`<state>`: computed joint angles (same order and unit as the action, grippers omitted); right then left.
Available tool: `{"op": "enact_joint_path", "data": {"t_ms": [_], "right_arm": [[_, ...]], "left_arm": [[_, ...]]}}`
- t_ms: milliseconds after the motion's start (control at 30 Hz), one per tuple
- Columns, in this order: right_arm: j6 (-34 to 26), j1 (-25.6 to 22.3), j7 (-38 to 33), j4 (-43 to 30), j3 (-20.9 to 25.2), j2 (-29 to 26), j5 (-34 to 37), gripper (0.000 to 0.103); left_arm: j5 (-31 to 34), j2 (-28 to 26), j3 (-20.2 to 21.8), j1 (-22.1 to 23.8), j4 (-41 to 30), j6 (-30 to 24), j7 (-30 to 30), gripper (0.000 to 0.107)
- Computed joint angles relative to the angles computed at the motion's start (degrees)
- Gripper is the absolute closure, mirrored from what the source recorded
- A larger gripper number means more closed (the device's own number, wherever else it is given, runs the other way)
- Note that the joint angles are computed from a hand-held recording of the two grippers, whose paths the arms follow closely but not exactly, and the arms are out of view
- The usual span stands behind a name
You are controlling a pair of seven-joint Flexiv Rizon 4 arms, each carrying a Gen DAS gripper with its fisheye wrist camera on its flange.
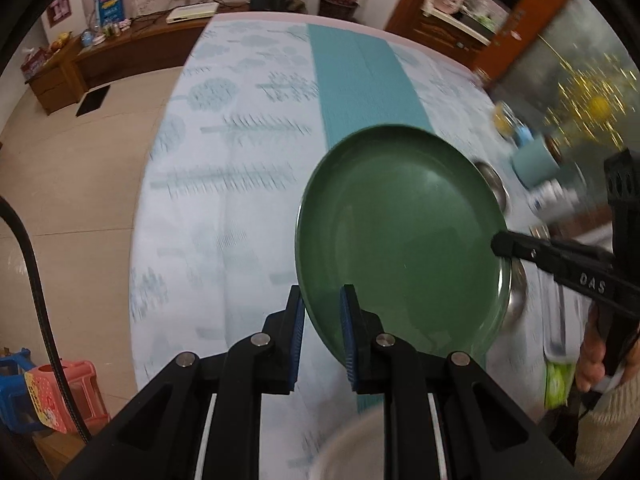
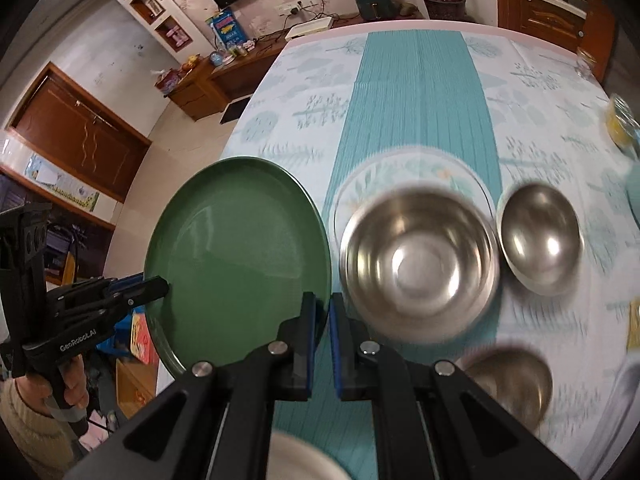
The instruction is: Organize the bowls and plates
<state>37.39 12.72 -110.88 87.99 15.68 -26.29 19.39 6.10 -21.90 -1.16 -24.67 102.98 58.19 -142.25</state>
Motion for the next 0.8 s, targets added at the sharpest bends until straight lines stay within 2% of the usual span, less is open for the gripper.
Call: {"op": "enact_joint_path", "data": {"t_ms": [267,467,633,800], "right_arm": [[1.35,-3.33,-5.59,15.41,-0.49,14.0,4.31,0.097],[2.34,-3.13,-8.85,25.25,-2.65,22.41,7.75,0.097],[1.48,-2.67,-10.68,30.91,-4.7,26.37,10.72,0.097],[4.7,-1.51,-11.08,37.76,-5.5,29.04,9.67,0.097]], "left_arm": [[2.33,4.16,-2.48,-6.43,3.69,-0.21,-8.91,0.091],[4.18,5.9,-4.22,-10.11,6.43,0.07,-16.27,0.091],[5.89,5.36,-5.22,-12.17,7.69,0.31,-19.95,0.091],[7.89,2.74,-5.66,-14.8,6.67,-0.71,-22.1,0.091]]}}
